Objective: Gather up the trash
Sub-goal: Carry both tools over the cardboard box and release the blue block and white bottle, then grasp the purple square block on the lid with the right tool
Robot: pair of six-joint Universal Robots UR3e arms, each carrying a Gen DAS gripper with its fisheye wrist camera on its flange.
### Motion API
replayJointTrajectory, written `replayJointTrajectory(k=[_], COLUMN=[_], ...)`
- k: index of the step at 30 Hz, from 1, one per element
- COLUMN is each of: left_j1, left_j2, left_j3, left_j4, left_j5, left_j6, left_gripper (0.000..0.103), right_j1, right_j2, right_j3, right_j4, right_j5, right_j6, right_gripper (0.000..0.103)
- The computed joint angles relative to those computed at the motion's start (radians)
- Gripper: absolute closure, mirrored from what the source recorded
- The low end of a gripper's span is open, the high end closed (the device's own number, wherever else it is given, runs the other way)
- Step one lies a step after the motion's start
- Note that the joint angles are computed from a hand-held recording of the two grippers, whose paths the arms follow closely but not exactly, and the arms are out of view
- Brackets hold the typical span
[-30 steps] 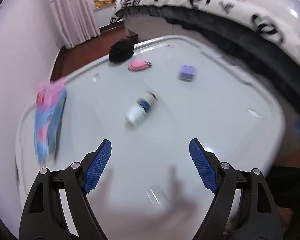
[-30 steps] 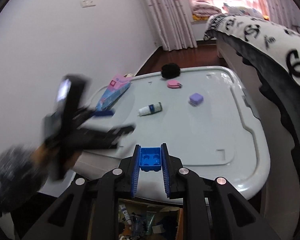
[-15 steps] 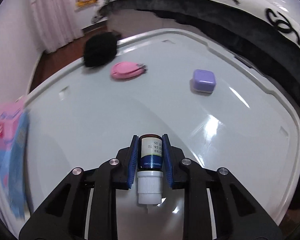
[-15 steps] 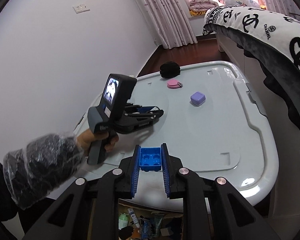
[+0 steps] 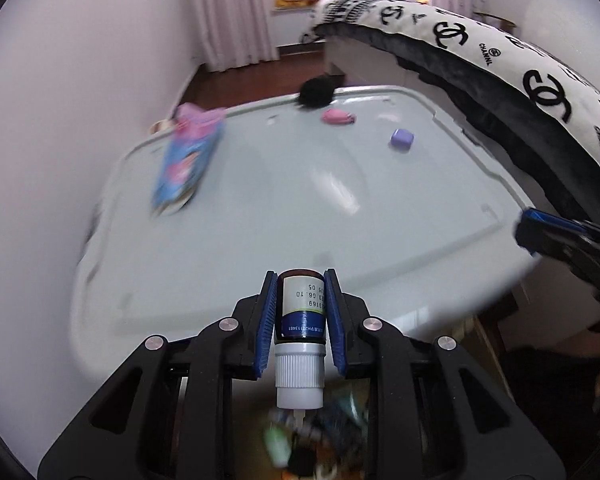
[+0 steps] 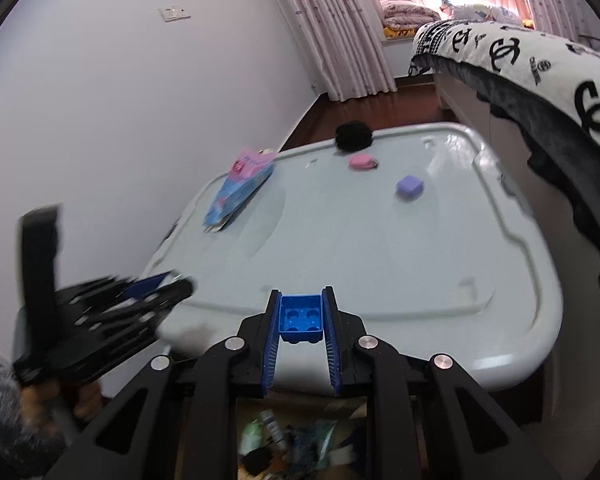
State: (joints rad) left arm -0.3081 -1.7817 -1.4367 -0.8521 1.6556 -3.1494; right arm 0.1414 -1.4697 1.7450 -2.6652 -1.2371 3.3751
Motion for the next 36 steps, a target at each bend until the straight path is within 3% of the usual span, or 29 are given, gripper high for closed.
replayJointTrajectory(k=[6,12,13,14,15,16,17,18,22,30,36], left_j1=[-0.018,-0.052,-0.054,-0.062,-0.067,-0.065,-0.062,-0.074,-0.087,-0.068,-0.03], left_j2=[0.367,0.467,0.458,0.437,0.437,0.431,0.427,0.402,0.382,0.355,0.345], left_j3=[-0.381,-0.598,-0.631,-0.652,-0.676,-0.699,-0.721,-0.723,-0.73,-0.725,-0.632], left_j4=[-0.021,0.006,0.028,0.039,0.043,0.052,0.061,0.062,0.071,0.075,-0.003], left_j5=[0.02,0.036,0.032,0.04,0.054,0.051,0.046,0.072,0.098,0.087,0.033], left_j6=[-0.093,-0.159,-0.165,-0.167,-0.177,-0.178,-0.172,-0.185,-0.205,-0.211,-0.177], left_gripper=[0.08,0.08,0.08,0.079,0.077,0.06,0.051,0.039,0.034,0.033,0.033], right_j1=[0.176,0.302,0.31,0.314,0.323,0.329,0.328,0.324,0.308,0.254,0.149], right_j2=[-0.138,-0.164,-0.159,-0.146,-0.131,-0.121,-0.104,-0.098,-0.092,-0.106,-0.094], right_j3=[0.178,0.276,0.289,0.292,0.302,0.309,0.313,0.319,0.34,0.335,0.143], right_j4=[0.004,0.007,0.009,0.019,0.018,0.017,0.029,0.032,0.013,0.028,0.167], right_j5=[-0.056,-0.124,-0.128,-0.129,-0.137,-0.145,-0.139,-0.131,-0.114,-0.054,-0.024], right_j6=[0.074,0.144,0.153,0.158,0.166,0.17,0.171,0.175,0.185,0.177,0.053], right_gripper=[0.083,0.082,0.076,0.058,0.052,0.05,0.05,0.05,0.05,0.047,0.035])
